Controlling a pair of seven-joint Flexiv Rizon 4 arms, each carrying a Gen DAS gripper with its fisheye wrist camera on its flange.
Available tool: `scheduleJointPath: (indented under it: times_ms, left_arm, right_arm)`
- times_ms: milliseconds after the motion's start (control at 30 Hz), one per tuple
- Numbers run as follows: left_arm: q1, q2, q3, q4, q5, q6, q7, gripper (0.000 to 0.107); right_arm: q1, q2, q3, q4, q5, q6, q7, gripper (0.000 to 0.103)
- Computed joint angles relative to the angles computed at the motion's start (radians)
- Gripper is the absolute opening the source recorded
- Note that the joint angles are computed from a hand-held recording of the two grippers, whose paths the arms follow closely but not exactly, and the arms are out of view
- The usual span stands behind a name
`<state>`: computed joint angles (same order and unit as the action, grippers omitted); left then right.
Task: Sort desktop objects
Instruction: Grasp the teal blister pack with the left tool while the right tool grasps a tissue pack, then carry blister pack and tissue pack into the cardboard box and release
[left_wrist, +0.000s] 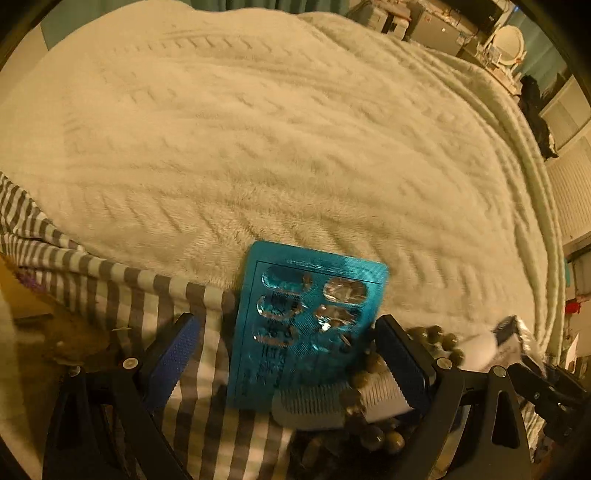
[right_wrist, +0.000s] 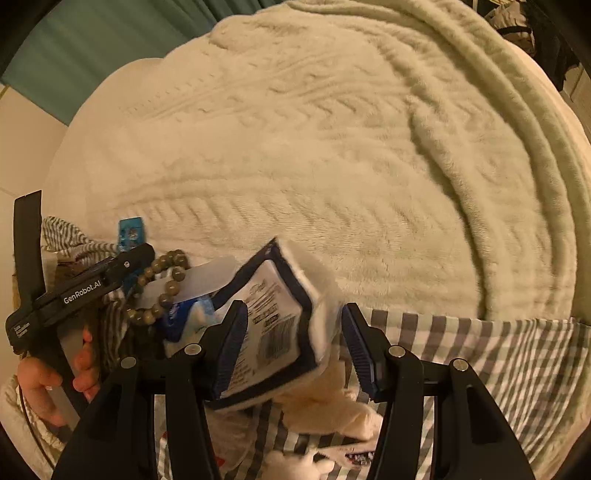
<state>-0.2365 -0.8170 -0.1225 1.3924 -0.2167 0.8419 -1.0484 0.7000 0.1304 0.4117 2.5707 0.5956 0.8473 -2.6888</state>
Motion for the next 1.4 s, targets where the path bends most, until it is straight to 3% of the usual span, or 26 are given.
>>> scheduleJointPath:
  times_ms: [167,233,333,467,667,867,1033,1200,1400]
  left_arm:
    - [0.014,-0.006,-0.018,0.002,-0.016,0.012,0.027,0.096]
    - [0.017,-0.005,-0.022,0.003,-0.017,0.018,0.047,0.089]
    - [0.023,0.001,-0.027,0.001,-0.023,0.004,0.075,0.071]
    - [0.035,0.022,-0.028,0.018,-0.032,0.002,0.109,0.071]
    - [0.067,0.084,-0.04,0.07,-0.069,0.026,0.15,0.071]
    - [0.102,0.192,-0.074,0.163,-0.137,0.082,0.234,0.071]
    - [0.135,0.302,-0.095,0.251,-0.222,0.114,0.322,0.071]
    - [0.17,0.444,-0.102,0.356,-0.358,0.137,0.467,0.071]
    - [0.19,0.55,-0.035,0.398,-0.476,0.078,0.554,0.071]
  right_arm:
    - [0.003,-0.061,0.02,-0.007,-0.019,0.043,0.04,0.053]
    - [0.003,-0.065,0.028,-0.006,-0.019,0.047,0.041,0.051]
    - [0.0,-0.04,0.031,-0.005,0.008,0.035,0.005,0.038]
    - [0.006,0.051,0.018,0.008,0.057,-0.007,-0.056,0.029]
    - [0.037,0.278,-0.044,0.031,0.108,-0.143,-0.129,0.024]
    - [0.045,0.541,-0.143,0.058,0.094,-0.296,-0.212,0.023]
    - [0.003,0.754,-0.235,0.043,0.069,-0.47,-0.239,0.023]
    - [-0.062,0.956,-0.343,-0.019,0.053,-0.704,-0.251,0.023]
    - [-0.15,1.084,-0.497,-0.14,0.061,-1.031,-0.237,0.023]
